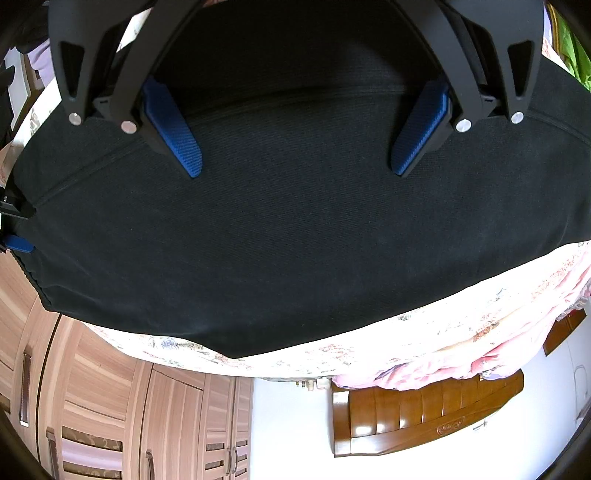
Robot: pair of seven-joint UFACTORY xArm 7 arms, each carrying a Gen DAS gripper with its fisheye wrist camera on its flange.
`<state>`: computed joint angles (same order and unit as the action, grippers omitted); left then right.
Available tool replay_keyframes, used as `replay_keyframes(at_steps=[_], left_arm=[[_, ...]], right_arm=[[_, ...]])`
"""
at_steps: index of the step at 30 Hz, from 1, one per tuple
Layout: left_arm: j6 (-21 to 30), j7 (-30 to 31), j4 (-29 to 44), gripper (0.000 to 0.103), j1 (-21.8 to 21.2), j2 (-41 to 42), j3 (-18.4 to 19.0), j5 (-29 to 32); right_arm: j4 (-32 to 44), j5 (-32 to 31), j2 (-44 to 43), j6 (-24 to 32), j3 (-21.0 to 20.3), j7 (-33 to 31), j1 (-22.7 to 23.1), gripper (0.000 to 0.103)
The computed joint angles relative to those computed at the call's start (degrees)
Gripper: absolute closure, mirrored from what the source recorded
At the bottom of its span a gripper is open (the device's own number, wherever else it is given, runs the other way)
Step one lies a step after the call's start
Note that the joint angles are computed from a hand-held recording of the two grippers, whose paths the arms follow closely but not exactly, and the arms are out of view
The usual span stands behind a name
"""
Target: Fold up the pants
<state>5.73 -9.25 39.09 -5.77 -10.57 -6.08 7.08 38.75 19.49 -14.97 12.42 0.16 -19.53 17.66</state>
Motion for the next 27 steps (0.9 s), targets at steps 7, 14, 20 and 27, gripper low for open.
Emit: replay_keyframes(at_steps=[7, 14, 20, 27], left_arm=[[-0.34, -7.13, -3.23, 0.002, 5.99, -6.07, -2.64, 6.55], [4.20, -11.54, -6.29, 0.002, 15.39, -10.17, 0.64, 5.78], [2.00, -6.17, -9.97, 0.001, 14.61, -11.99, 5.40, 3.83], [1.76, 2.51, -9.91, 0.002, 10.18, -13.54, 11.03, -4.36]], right_arm=[[1.35, -18.57, -4.33, 9.49, 9.85, 17.83, -10.92, 0.004], [11.74, -12.86, 5.21, 5.94, 8.50, 15.60, 0.89, 0.004], [20.98, -23.92, 17.07, 10.02, 11.62, 22.63, 3.39, 0.004], [21.88, -22.12, 14.49, 15.50, 10.48, 22.87, 2.86, 0.004]])
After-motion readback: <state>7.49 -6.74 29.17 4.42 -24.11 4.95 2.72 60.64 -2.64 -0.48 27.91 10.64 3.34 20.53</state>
